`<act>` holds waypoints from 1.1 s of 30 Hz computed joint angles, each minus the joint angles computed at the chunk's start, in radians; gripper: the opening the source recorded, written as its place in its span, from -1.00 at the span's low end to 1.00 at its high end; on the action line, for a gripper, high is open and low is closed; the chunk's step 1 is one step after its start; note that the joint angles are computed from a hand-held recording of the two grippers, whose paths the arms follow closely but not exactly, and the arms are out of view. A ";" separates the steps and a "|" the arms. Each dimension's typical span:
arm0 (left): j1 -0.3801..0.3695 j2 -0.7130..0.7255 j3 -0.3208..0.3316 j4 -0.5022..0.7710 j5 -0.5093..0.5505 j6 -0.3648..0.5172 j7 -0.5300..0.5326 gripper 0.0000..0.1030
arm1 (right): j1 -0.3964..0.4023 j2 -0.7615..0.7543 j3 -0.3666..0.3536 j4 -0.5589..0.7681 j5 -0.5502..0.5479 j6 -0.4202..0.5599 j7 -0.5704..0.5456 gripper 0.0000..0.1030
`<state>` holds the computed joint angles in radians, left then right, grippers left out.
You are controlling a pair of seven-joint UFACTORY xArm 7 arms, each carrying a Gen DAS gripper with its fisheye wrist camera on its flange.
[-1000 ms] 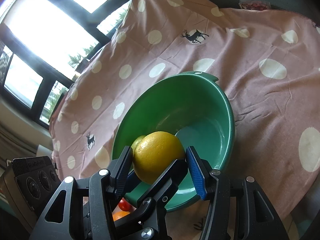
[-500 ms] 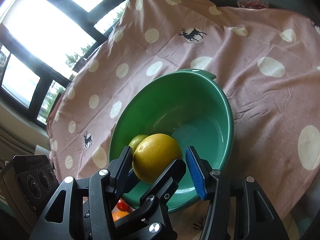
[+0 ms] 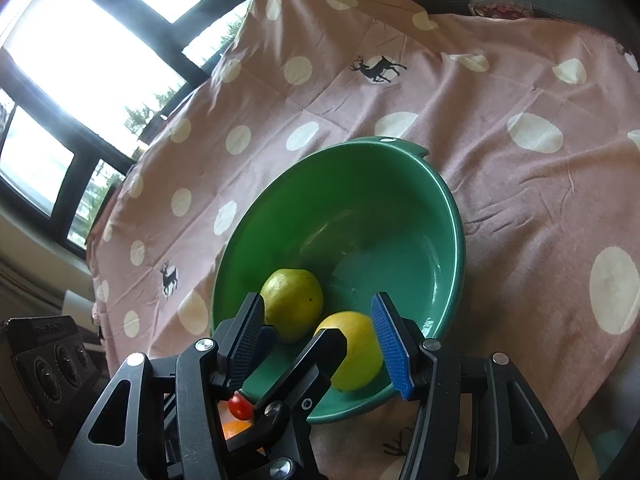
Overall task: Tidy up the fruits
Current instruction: 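Move the right tool back toward the orange on the cloth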
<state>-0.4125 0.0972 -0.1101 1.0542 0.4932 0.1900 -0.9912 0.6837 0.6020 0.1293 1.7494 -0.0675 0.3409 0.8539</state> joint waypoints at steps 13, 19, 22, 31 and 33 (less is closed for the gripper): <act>0.126 -0.236 -0.070 -0.192 0.220 -0.001 -0.317 0.53 | 0.022 -0.063 0.003 -0.067 -0.037 -0.073 -0.026 0.12; 0.212 -0.396 -0.149 -0.324 0.172 0.105 -0.392 0.54 | -0.028 -0.051 0.120 -0.059 0.036 -0.094 -0.192 0.12; 0.215 -0.473 -0.145 -0.416 0.063 0.106 -0.381 0.54 | -0.034 -0.037 0.159 -0.041 0.083 -0.083 -0.270 0.13; 0.187 -0.565 -0.138 -0.574 -0.166 0.054 -0.274 0.54 | 0.023 0.054 0.194 0.090 0.167 0.049 -0.446 0.22; 0.170 -0.558 -0.123 -0.593 -0.214 0.026 -0.231 0.54 | 0.048 0.078 0.175 0.127 0.170 0.099 -0.448 0.22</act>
<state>-0.2425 -0.4607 -0.2334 0.4610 0.2793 0.2160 -1.2222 0.7313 0.6800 0.3044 1.8768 0.1026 0.4401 0.4062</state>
